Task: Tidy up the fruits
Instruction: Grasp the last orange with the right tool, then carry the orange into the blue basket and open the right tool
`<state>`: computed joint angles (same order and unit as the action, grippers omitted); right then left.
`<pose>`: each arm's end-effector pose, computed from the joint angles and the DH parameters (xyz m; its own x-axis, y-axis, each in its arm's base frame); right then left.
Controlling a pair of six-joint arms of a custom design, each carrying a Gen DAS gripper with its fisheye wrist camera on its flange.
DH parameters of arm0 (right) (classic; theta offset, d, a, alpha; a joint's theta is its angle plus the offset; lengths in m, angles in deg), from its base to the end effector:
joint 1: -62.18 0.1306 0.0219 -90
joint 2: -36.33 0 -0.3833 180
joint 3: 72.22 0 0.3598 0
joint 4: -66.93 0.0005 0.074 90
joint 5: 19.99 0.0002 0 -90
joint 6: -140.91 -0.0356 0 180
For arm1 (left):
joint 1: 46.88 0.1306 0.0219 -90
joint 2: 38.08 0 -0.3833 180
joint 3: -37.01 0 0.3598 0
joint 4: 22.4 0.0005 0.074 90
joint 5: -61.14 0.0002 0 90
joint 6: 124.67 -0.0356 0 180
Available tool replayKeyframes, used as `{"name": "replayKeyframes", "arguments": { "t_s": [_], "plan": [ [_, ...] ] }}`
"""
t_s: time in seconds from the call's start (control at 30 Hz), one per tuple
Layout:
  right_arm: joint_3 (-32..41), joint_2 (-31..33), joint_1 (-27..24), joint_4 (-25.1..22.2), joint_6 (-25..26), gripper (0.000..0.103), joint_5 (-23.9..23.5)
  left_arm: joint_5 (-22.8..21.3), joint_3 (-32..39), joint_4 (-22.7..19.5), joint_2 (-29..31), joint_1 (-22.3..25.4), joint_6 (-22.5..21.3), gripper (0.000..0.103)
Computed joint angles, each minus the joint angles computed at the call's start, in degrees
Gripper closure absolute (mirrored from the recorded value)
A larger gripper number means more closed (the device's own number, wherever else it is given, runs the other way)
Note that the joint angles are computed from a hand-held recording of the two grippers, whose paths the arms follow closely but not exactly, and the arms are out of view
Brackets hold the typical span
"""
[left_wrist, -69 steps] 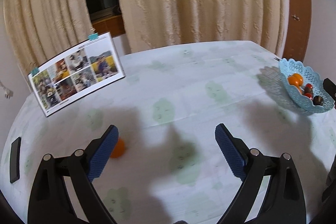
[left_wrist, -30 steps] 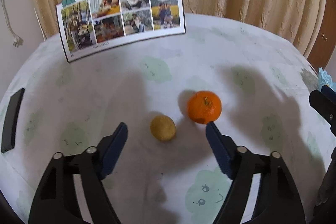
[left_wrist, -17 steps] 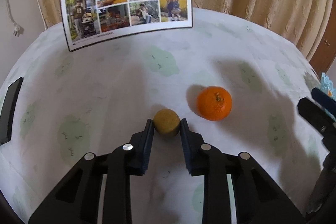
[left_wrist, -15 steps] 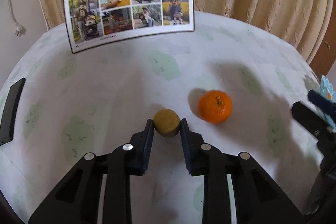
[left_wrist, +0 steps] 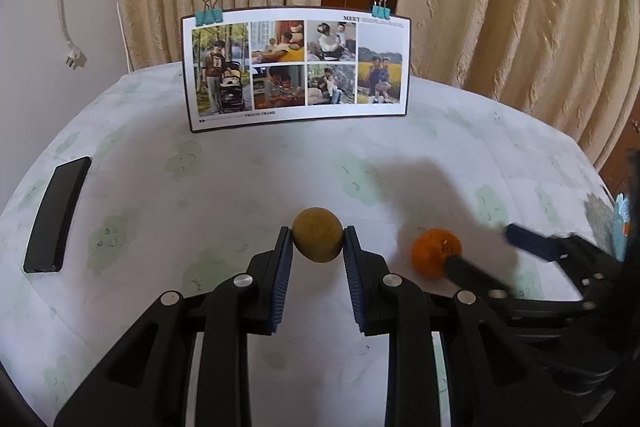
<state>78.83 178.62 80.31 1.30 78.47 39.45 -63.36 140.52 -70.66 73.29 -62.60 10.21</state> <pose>0.6957 0.2463 0.3321 -0.4594 -0.5696 -0.6815 -0.8399 0.5283 0.1246 0.5592 -0.1370 0.3524 -0.5094 -0.4608 -0.7268 -0.6211 0.7815 -0.0602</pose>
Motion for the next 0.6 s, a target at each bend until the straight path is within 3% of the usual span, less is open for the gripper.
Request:
{"name": "replayKeyframes", "arguments": {
  "t_s": [0.27, 0.6],
  "plan": [
    [4.79, 2.83, 2.02, -5.33, 3.18, 0.046, -0.3, -0.55, -0.74, 0.43, -0.76, 0.02, 0.7, 0.077],
    [11.25, 6.31, 2.2, -9.45, 1.73, 0.062, -0.13, -0.26, -0.8, 0.74, -0.82, -0.18, 0.43, 0.077]
  ]
}}
